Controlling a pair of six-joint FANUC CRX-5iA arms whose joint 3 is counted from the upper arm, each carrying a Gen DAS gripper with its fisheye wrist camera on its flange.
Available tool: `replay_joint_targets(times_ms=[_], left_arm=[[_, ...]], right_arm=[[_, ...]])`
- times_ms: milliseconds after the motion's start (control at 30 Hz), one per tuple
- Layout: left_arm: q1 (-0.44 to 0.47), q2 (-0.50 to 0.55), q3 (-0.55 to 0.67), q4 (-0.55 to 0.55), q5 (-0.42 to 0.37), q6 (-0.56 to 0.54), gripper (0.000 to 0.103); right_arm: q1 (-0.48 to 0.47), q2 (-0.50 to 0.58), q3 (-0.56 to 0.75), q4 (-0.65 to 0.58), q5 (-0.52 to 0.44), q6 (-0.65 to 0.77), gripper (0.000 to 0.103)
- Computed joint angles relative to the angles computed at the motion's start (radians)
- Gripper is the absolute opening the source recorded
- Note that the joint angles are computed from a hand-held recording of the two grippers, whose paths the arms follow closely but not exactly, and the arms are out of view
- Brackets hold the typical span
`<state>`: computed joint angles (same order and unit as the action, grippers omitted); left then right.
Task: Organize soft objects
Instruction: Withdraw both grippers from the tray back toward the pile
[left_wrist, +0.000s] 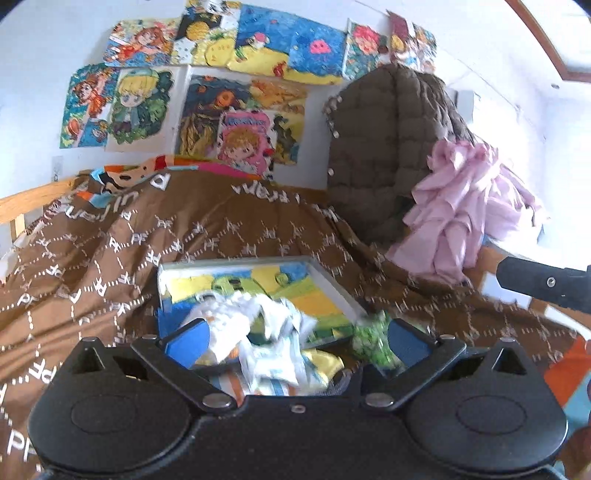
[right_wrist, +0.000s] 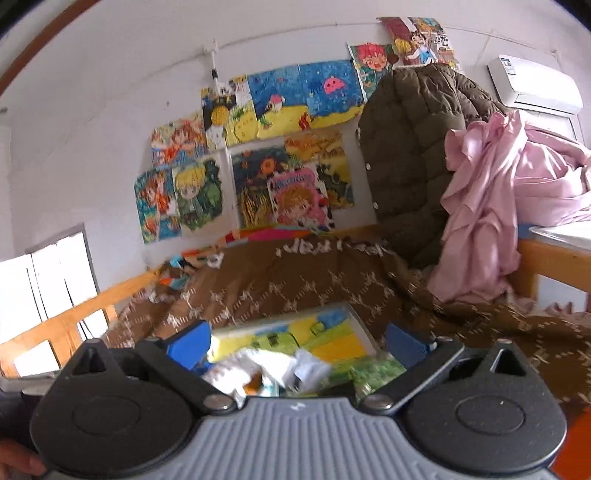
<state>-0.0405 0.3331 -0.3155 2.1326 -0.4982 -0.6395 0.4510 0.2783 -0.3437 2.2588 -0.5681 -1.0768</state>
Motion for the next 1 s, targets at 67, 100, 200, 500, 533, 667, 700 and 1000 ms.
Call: replay_joint_targets(times_ms=[67, 100, 200, 500, 533, 667, 700, 1000], left_arm=[[0.008, -0.017, -0.029, -0.048, -0.005, 0.024, 0.102], [0.013, -0.025, -0.043, -0.074, -0.008, 0.037, 0.102], [0.040, -0.035, -0.066, -0.204, -0.033, 0.106, 0.102], [0.060, -0.053, -0.095, -0.412, -0.001, 0.207, 0.102], [0.066, -0.051, -0.087, -0.456, 0.006, 0.244, 0.102], [0.115, -0.030, -0.040, -0.742, 0.000, 0.496, 0.102], [0.129, -0.023, -0.023, -0.812, -0.014, 0.557, 0.102], [0.165, 0.016, 0.061, -1.092, -0.043, 0.819, 0.102]], right_arm=[[0.010, -0.019, -0.028, -0.036, 0.006, 0.015, 0.103], [0.014, -0.027, -0.039, -0.055, 0.011, 0.025, 0.103], [0.063, -0.027, -0.059, -0.187, -0.036, 0.132, 0.103], [0.252, 0.058, 0.022, -0.699, -0.296, 0.549, 0.103], [0.261, 0.064, 0.038, -0.754, -0.299, 0.582, 0.103], [0.276, 0.089, 0.122, -1.023, -0.285, 0.761, 0.103], [0.276, 0.092, 0.137, -1.071, -0.277, 0.787, 0.103], [0.273, 0.109, 0.175, -1.186, -0.275, 0.882, 0.103]])
